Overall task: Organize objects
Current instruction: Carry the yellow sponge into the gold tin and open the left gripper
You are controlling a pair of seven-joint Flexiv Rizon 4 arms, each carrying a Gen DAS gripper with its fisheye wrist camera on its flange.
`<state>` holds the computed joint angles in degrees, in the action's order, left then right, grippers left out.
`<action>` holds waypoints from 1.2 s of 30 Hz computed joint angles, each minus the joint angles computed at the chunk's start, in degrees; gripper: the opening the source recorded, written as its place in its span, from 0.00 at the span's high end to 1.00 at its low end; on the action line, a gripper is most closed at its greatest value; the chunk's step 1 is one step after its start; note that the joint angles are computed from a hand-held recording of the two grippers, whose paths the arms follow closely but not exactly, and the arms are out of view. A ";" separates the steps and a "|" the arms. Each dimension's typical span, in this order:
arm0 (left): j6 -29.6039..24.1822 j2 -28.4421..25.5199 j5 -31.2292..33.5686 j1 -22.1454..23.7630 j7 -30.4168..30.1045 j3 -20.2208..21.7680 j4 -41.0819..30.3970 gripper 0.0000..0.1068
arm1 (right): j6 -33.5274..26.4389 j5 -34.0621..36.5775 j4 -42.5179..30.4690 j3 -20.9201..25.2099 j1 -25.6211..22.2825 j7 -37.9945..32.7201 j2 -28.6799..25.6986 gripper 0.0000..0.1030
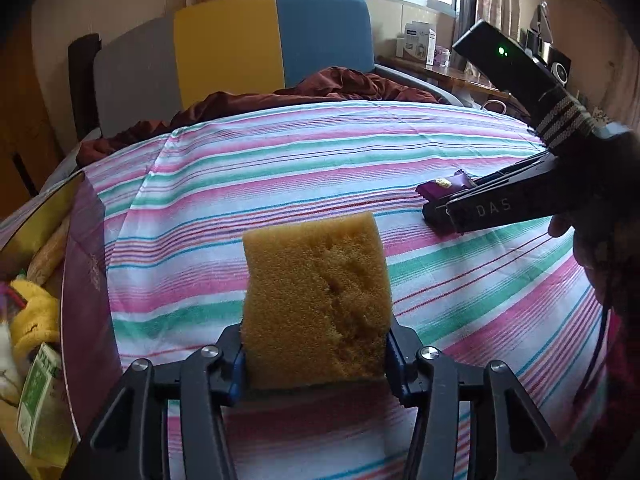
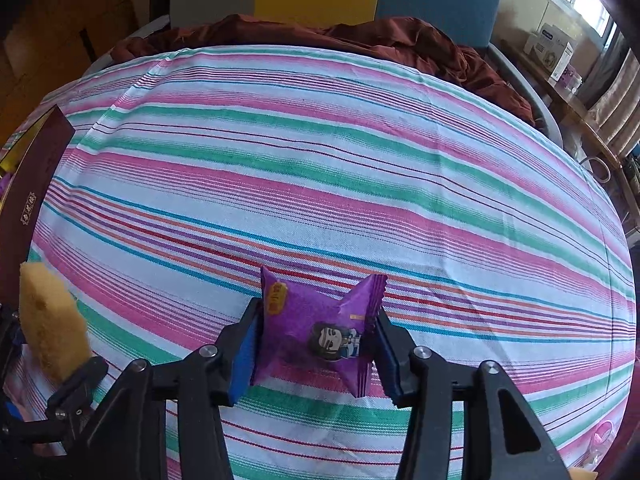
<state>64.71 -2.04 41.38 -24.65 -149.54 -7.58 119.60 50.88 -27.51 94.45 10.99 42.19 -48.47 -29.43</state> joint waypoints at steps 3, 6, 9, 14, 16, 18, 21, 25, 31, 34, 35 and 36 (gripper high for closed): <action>3.26 4.23 -1.26 0.12 -0.05 -0.08 3.06 0.50 | -0.21 0.19 -1.23 -0.07 -0.35 -1.14 -0.71 0.51; 5.12 9.48 -3.13 1.36 1.65 -0.65 5.70 0.50 | 0.35 -0.14 -1.21 -0.54 -0.42 -1.53 -1.15 0.51; 3.86 14.85 -7.33 2.53 4.22 -0.26 8.41 0.50 | -0.02 -0.09 -2.53 -0.71 -0.20 -1.77 -2.06 0.51; -5.21 25.07 -9.28 7.19 4.98 -1.59 11.68 0.48 | -0.28 -0.31 -3.30 -1.09 0.24 -1.83 -2.50 0.51; -7.14 28.86 -10.41 9.03 5.41 -1.14 13.59 0.48 | -0.33 -0.50 -3.33 -1.19 0.31 -1.90 -2.50 0.51; -9.66 33.38 -10.21 11.63 4.97 -1.78 15.32 0.48 | -0.35 -0.75 -3.14 -1.25 0.39 -1.92 -2.35 0.51; -13.77 38.72 -9.89 15.36 5.94 -3.32 17.13 0.48 | -0.28 -1.20 -3.05 -1.38 0.51 -1.94 -2.36 0.51; -17.69 44.44 -11.36 19.00 8.33 -3.64 20.08 0.48 | -0.45 -2.04 -3.23 -1.57 0.73 -2.45 -2.53 0.51; -20.77 49.61 -14.03 23.88 11.64 -3.70 23.67 0.48 | -0.81 -2.96 -3.00 -1.78 1.17 -1.88 -2.27 0.51; -21.08 50.93 -14.50 25.95 12.30 -4.21 24.51 0.48 | -0.90 -3.53 -2.34 -1.81 1.43 -1.26 -1.75 0.51; -20.59 50.78 -14.55 26.58 12.56 -4.31 24.64 0.48 | -0.99 -3.78 -2.32 -1.87 1.52 -1.15 -1.74 0.51; -20.21 50.67 -14.55 27.13 12.95 -4.30 24.73 0.48 | -1.05 -4.17 -2.37 -1.99 1.61 -1.13 -1.85 0.51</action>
